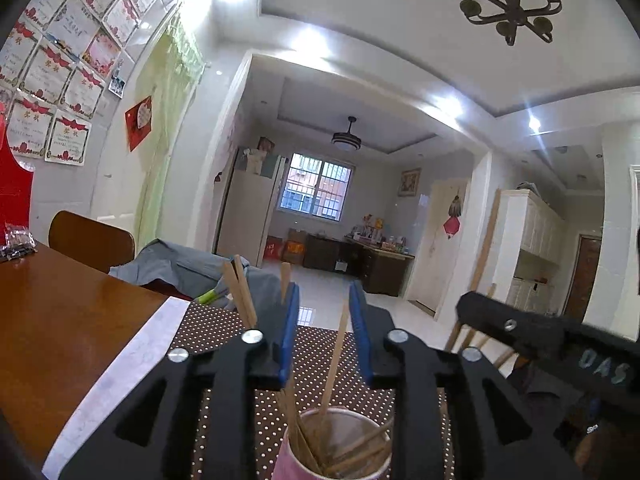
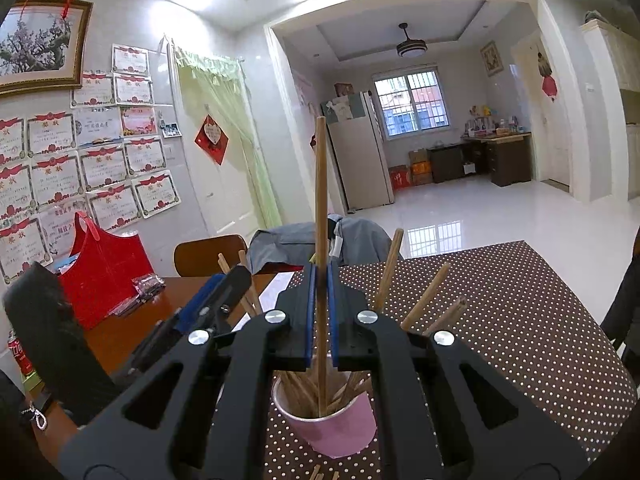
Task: Organize utensils
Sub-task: 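Lift both held sticks over the pink cup and lower them in, then open both tools to drop the sticks into the pink cup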
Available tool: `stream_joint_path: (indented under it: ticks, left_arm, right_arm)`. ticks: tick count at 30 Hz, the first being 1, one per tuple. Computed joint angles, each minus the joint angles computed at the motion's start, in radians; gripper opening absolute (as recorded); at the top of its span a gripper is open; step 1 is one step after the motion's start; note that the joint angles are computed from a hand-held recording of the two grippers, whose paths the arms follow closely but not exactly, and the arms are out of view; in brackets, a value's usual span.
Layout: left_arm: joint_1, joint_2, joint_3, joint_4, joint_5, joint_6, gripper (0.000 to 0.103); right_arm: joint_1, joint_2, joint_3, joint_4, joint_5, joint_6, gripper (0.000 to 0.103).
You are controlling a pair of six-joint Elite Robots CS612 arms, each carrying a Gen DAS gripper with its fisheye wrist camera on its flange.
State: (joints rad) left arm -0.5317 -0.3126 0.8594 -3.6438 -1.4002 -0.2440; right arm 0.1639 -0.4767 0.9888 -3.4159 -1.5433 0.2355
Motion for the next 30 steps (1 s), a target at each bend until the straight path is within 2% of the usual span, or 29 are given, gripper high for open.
stream_joint_path:
  ticks: [9, 15, 26, 28, 30]
  left_arm:
    - [-0.001, -0.051, 0.090, -0.016, 0.017, 0.047, 0.039]
    - [-0.002, -0.079, 0.134, 0.027, 0.052, 0.071, 0.051]
    - [-0.003, -0.117, 0.203, 0.030, 0.065, 0.089, 0.053]
    - [-0.003, -0.122, 0.212, 0.033, 0.066, 0.089, 0.053]
    - [-0.003, -0.129, 0.226, 0.033, 0.065, 0.087, 0.053]
  right_arm:
    - [0.009, -0.002, 0.008, 0.025, -0.010, -0.003, 0.006]
    - [0.013, 0.000, 0.012, 0.052, -0.020, -0.017, 0.006]
    - [0.011, -0.011, 0.050, 0.072, -0.040, 0.005, 0.007]
    - [0.010, -0.018, 0.062, 0.079, -0.037, 0.002, 0.010]
    - [0.011, -0.023, 0.073, 0.081, -0.039, 0.002, 0.034]
